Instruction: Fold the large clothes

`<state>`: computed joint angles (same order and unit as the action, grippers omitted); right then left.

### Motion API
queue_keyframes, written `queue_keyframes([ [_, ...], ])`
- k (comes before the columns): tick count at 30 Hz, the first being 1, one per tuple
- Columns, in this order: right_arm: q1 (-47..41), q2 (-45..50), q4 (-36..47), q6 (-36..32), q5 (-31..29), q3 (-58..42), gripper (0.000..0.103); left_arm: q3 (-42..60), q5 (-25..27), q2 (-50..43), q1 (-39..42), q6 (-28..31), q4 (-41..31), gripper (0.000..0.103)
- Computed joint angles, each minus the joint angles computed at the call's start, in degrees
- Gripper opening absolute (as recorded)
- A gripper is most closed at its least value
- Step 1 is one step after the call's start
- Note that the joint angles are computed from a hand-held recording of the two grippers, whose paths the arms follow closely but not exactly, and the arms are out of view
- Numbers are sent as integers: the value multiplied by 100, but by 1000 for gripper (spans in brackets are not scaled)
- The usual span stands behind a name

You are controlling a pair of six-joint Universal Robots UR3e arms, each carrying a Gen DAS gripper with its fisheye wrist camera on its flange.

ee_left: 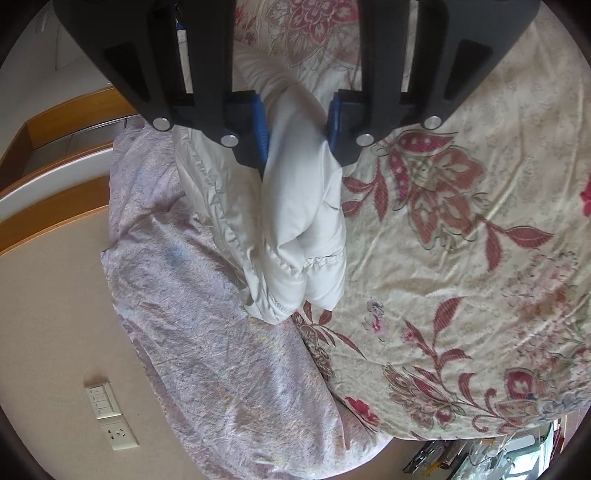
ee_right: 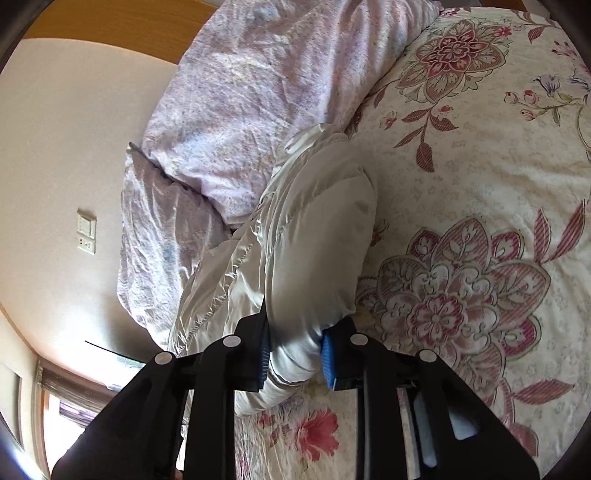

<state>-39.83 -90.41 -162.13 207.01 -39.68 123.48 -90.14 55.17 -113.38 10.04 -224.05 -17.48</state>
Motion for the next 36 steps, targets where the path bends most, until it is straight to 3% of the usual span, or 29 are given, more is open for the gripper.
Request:
queue_keyframes([
  [5, -228, -1090, 996, -871, 461, 805, 23, -1766, -486, 1382, 779, 631, 4, 25],
  [10, -543, -2500, 2629, -1864, 810, 1551, 23, -3277, -1044, 2989, 1762, 1614, -767, 26],
  [14, -745, -3689, 4043, -2546, 707, 1777, 24, -4010, -1283, 4091, 2346, 2367, -1616, 27],
  [16, -668, -3911, 4275, -2638, 377, 1702, 32, -4182, -1180, 4318, 2388, 2592, -1770, 32],
  [17, -584, -3943, 4246, -2582, 170, 1645, 36, -4264, -1120, 4378, 2396, 2648, -1740, 33],
  [18, -494, -4005, 4163, -2467, -92, 1592, 48, -4331, -1045, 4441, 2403, 2675, -1701, 39],
  [19, -318, -4071, 3888, -2198, -473, 1542, 55, -4406, -1003, 4515, 2424, 2666, -1631, 49],
  [20, -72, -4090, 3439, -1875, -908, 1515, 57, -4499, -1018, 4615, 2481, 2688, -1549, 55],
  [22, 649, -4076, 2429, -1292, -2159, 1414, 57, -4631, -883, 4854, 2528, 2694, -1382, 80],
  [24, 1622, -3537, 1472, -946, -3330, 1127, 58, -4713, -809, 5028, 2545, 2799, -1274, 85],
  [25, 1950, -3282, 1236, -933, -3561, 964, 58, -4719, -793, 5074, 2537, 2858, -1281, 87],
  [30, 3417, -1568, 364, -926, -4040, -118, 57, -4821, -864, 5106, 2483, 2944, -1366, 89],
  [36, 4971, 453, 251, -933, -5030, -2088, 57, -4934, -893, 5070, 2351, 2957, -1294, 89],
])
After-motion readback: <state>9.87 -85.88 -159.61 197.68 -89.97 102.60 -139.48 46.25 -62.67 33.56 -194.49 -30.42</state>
